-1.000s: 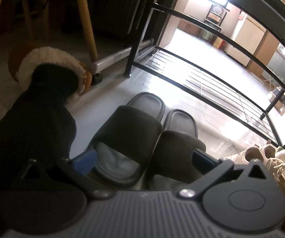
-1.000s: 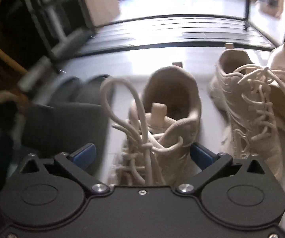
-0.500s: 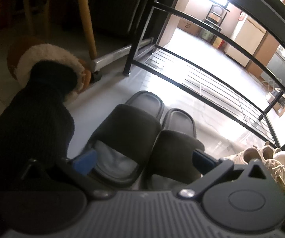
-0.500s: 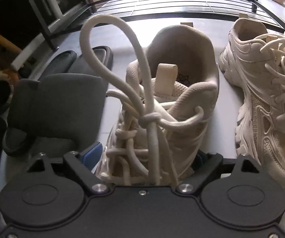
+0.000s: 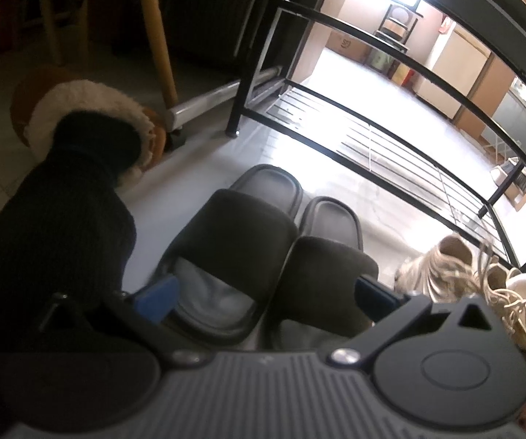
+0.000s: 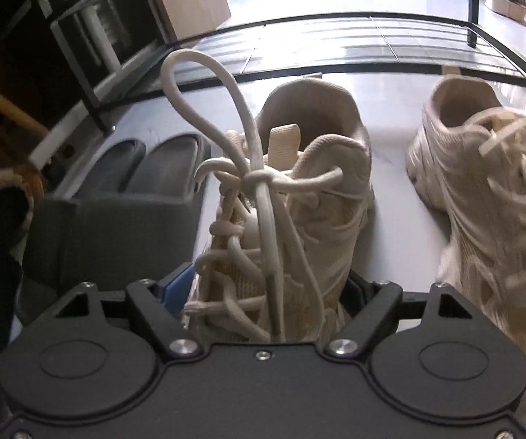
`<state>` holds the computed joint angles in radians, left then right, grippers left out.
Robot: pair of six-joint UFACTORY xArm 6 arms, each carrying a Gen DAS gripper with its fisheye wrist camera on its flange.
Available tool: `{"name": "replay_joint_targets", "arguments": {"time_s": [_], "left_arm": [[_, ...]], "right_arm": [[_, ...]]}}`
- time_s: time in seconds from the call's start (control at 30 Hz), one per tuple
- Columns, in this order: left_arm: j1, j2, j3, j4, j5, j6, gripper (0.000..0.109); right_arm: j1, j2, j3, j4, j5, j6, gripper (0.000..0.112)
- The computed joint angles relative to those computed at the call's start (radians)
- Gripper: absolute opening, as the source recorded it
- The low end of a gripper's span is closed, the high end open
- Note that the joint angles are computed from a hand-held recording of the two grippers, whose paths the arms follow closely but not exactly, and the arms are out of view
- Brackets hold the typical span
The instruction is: Organize scattered shoes
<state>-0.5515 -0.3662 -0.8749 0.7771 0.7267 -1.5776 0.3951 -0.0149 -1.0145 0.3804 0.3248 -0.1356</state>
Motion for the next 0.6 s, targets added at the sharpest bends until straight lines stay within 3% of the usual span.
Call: {"name": "replay_joint_targets", "arguments": {"time_s": [0.17, 0.23, 0.33, 0.4, 0.5, 0.6], "left_arm": [[0.004, -0.002, 0.003, -0.009, 0.001, 0.004, 0.103], [0.006, -0.001, 0.002, -0.013, 0.000, 0.007, 0.103], [0.008, 0.002, 0.000, -0.020, -0.006, 0.015, 0.103], [0.009, 0.003, 0.001, -0.020, -0.012, 0.017, 0.103], [0.010, 0.003, 0.003, -0.021, -0.024, 0.015, 0.103], [0.010, 0.008, 0.000, -0.025, -0.023, 0.018, 0.103]], "right_arm": [[0.008, 0.097, -0.096, 0.058, 0.015, -0.147, 0.081], [0.001, 0.088, -0.087, 0.064, 0.021, -0.137, 0.083], [-0.010, 0.072, -0.070, 0.078, 0.029, -0.120, 0.097], [-0.008, -0.011, 0.001, 0.210, -0.032, -0.234, 0.097], [-0.004, -0.095, 0.071, 0.289, -0.122, -0.372, 0.097], [-0.054, -0.177, 0.163, 0.164, -0.297, -0.322, 0.100]]}}
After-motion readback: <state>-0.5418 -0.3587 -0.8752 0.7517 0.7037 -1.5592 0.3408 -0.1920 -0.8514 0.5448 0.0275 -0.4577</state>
